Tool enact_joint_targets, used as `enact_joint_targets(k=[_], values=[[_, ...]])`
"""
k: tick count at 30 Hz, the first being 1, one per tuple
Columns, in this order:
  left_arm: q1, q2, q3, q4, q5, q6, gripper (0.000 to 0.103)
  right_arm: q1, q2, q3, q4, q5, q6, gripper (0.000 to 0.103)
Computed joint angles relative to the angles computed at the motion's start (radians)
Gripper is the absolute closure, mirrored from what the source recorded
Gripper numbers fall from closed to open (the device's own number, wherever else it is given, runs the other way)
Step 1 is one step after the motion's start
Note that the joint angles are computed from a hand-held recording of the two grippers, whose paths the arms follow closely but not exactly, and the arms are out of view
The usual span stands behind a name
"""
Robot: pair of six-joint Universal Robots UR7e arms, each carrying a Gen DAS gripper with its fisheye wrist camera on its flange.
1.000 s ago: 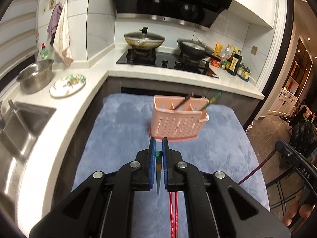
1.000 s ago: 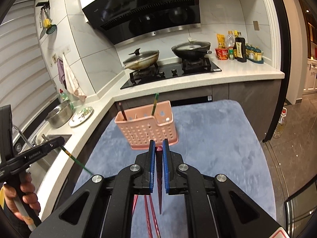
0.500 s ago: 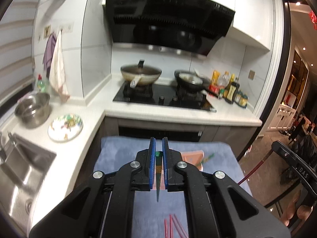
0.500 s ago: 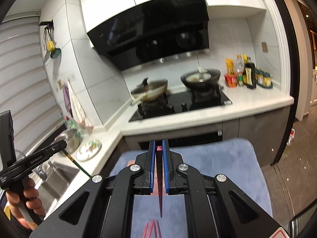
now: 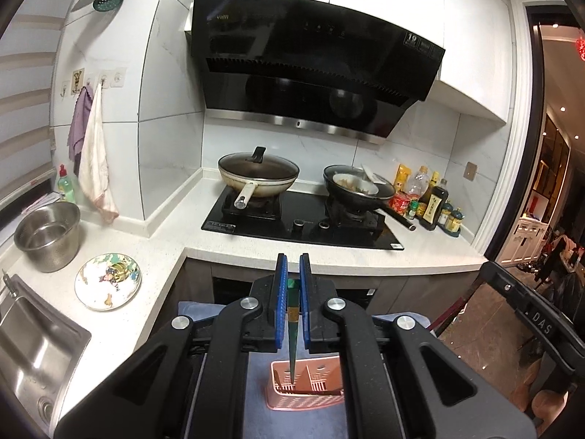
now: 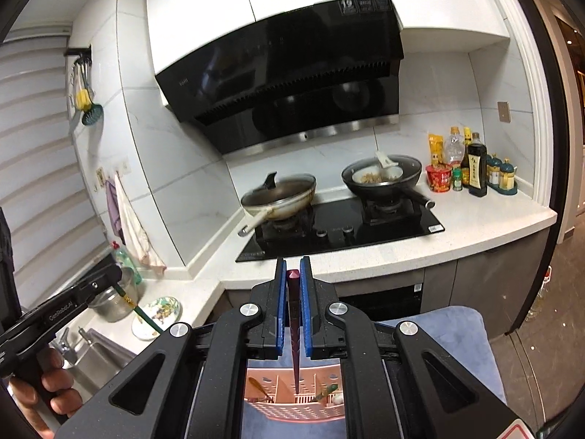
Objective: Organize utensils
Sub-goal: 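Insert both held chopsticks into the pink holder and open both tools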
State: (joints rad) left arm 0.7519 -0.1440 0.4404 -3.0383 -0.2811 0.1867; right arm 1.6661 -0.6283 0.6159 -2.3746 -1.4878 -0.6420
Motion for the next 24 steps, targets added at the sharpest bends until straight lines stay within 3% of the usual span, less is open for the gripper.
enact_joint_targets(k=[9,18,21,24], values=[[0.048,-0.045,0.113,0.131,-0.021,-0.202,0.097,-0.014,0.097,-0.102,0.084,-0.068,0.004,0.096],[0.069,-0.104,0.233,0.202,-0.030,-0.351,0.096,-0.026,0.106,-0.094,0.106,-0.094,0.001,0.096],[0.070,-0.115,0.252,0.218,-0.033,-0.374,0.094,-0.030,0.097,-0.074,0.098,-0.091,0.010,0.090],[0.067,-0.124,0.274,0.224,-0.013,-0.396,0.079,-0.032,0.082,-0.053,0.089,-0.090,0.011,0.090]])
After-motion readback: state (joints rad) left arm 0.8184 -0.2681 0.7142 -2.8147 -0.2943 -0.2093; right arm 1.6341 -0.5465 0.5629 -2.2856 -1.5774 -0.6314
